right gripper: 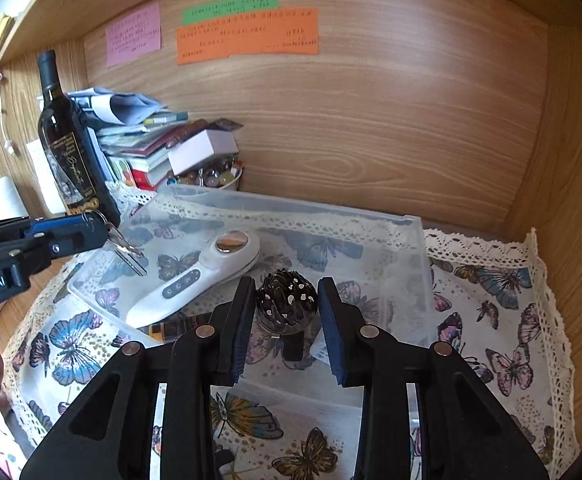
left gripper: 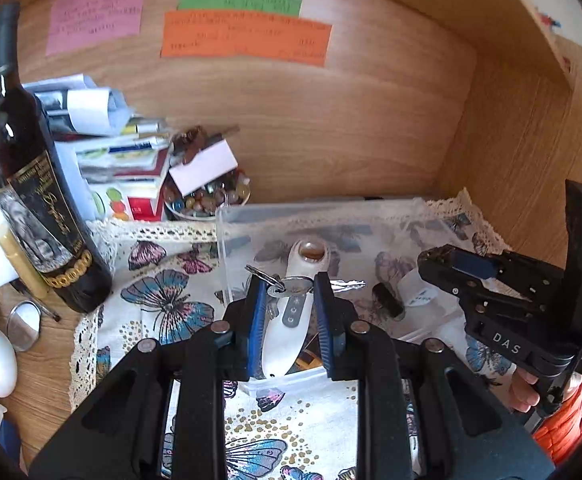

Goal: Organize rigid objects
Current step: 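Carry the keys into the clear box with the left tool while the right tool drops the ball in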

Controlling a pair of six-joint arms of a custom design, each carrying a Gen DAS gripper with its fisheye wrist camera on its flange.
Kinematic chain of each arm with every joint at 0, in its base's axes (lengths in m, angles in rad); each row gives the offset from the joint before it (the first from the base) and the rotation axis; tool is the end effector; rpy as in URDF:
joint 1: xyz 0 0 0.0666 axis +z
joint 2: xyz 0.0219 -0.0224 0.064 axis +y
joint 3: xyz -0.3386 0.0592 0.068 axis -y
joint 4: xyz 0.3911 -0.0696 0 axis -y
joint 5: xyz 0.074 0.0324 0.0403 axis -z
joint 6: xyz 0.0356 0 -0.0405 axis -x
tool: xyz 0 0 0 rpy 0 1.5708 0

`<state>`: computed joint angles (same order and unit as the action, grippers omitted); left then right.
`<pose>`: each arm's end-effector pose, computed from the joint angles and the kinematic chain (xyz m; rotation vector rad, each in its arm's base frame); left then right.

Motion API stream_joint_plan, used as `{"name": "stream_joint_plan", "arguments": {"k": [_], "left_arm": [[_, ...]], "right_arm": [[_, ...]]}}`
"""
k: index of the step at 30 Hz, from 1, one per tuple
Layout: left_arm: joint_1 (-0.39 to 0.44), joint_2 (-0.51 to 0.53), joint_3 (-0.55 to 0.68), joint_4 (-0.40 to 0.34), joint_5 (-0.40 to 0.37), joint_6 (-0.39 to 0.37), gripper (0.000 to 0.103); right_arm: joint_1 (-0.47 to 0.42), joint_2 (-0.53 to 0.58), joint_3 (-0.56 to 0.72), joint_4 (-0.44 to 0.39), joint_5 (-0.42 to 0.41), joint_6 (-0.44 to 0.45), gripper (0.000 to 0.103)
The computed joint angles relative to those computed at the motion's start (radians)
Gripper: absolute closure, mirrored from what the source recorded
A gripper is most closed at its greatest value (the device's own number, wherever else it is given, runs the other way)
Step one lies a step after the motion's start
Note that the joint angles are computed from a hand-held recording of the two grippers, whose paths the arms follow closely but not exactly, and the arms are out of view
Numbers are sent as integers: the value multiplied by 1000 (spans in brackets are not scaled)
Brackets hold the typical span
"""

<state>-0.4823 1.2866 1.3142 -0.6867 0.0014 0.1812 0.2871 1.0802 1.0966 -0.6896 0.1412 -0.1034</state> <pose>0.4159 -0.2183 0.4182 0.3389 2.2291 -0.3615 0.3839 0.1077 0.3994 -0.1292 2.2329 0.0538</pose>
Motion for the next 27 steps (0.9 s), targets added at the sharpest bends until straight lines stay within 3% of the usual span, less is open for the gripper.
{"name": "stream_joint_plan", "arguments": {"k": [6, 7, 8, 9, 16, 20, 27], "left_arm": [[0, 41, 10, -23, -6, -13, 80], [3, 48, 14, -28, 1, -12, 82], [6, 55, 19, -35, 8, -14, 97], [10, 62, 24, -42, 17, -13, 97], [19, 63, 23, -46, 28, 4, 97], [7, 38, 9, -38, -2, -6, 96], [-17, -23, -21, -26, -53, -5, 86]], "right_arm": [[-7, 42, 14, -13, -19, 1, 73], [-9, 48, 17, -16, -21, 2, 73], [-9, 54, 19, -19, -24, 3, 73], [-9, 60, 22, -22, -26, 3, 73], [-10, 74, 31, -35, -34, 3, 73], [-9, 78, 37, -38, -43, 2, 73], [10, 16, 10, -27, -23, 2, 65]]}}
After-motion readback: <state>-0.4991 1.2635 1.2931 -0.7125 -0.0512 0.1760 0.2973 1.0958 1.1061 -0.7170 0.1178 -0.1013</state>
